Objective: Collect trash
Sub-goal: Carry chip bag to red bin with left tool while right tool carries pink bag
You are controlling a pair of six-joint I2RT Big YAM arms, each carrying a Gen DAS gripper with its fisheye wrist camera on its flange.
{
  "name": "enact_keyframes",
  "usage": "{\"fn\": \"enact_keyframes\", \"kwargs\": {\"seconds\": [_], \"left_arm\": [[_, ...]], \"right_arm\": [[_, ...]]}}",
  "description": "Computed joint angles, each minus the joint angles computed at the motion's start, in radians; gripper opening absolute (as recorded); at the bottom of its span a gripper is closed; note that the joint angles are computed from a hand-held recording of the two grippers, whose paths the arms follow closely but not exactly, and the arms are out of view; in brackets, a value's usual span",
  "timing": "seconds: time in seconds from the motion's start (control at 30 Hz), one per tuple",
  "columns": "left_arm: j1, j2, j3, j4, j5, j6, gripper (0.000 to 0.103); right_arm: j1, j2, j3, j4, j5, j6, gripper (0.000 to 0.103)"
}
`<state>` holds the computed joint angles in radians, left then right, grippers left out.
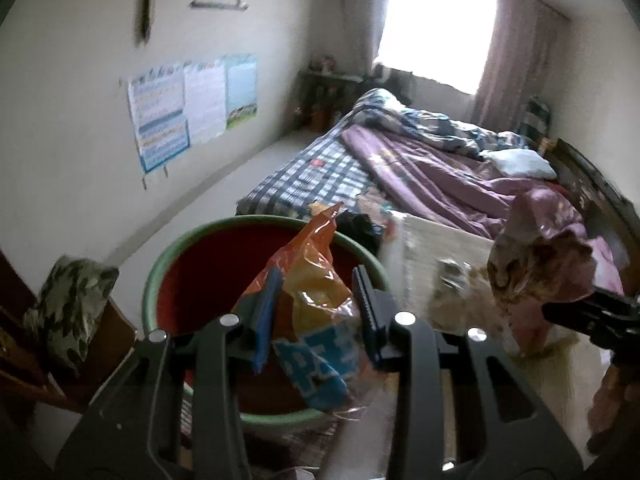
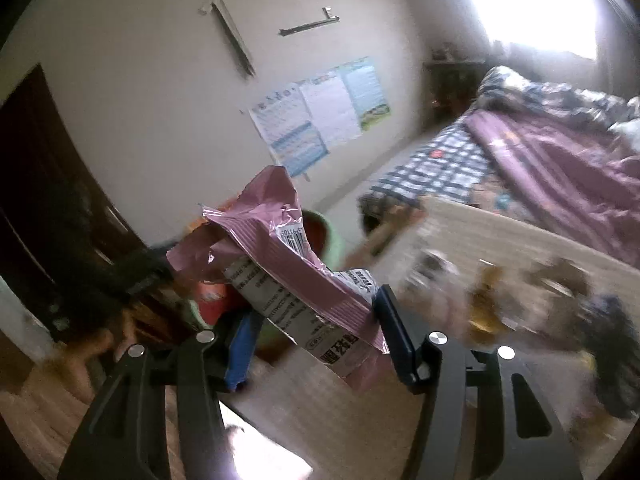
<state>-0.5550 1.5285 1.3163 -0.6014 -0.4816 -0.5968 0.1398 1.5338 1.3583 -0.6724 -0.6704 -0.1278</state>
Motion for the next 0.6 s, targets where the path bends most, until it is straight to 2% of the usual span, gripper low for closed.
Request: {"fn": "enact_keyframes", "kwargs": {"seconds": [0.1, 0.17, 0.27, 0.37, 0.53, 0.6], "left_arm": [[0.047, 0.006, -0.013, 0.013, 0.018, -0.011, 0.035], [0.072, 0.020, -0.017, -0.009, 0.049, -0.060, 0.035], [0.087, 0.035, -0.016, -0.022, 0.077, -0.106, 0.035], [0.089, 0.051, -0.010, -0.052, 0.069, -0.134, 0.035], [0.092, 0.051, -0.020, -0.083, 0.082, -0.176, 0.036], [0.094, 0.052, -0.020, -0.082, 0.077, -0.183, 0.043]], "right_arm": [[0.056, 0.105, 0.119, -0.016, -0.028, 0.109, 0.056], [0.085, 0.158, 0.181, -0.040, -0.016, 0.147, 0.056], [0.112, 0.251, 0.270, -0.082, -0.054, 0.224, 0.056], [0.127, 0.301, 0.322, -0.100, -0.064, 0.253, 0.058], [0.133, 0.309, 0.327, -0.106, -0.067, 0.258, 0.064], [0.131, 0.308, 0.320, -0.099, -0.072, 0.268, 0.068]]}}
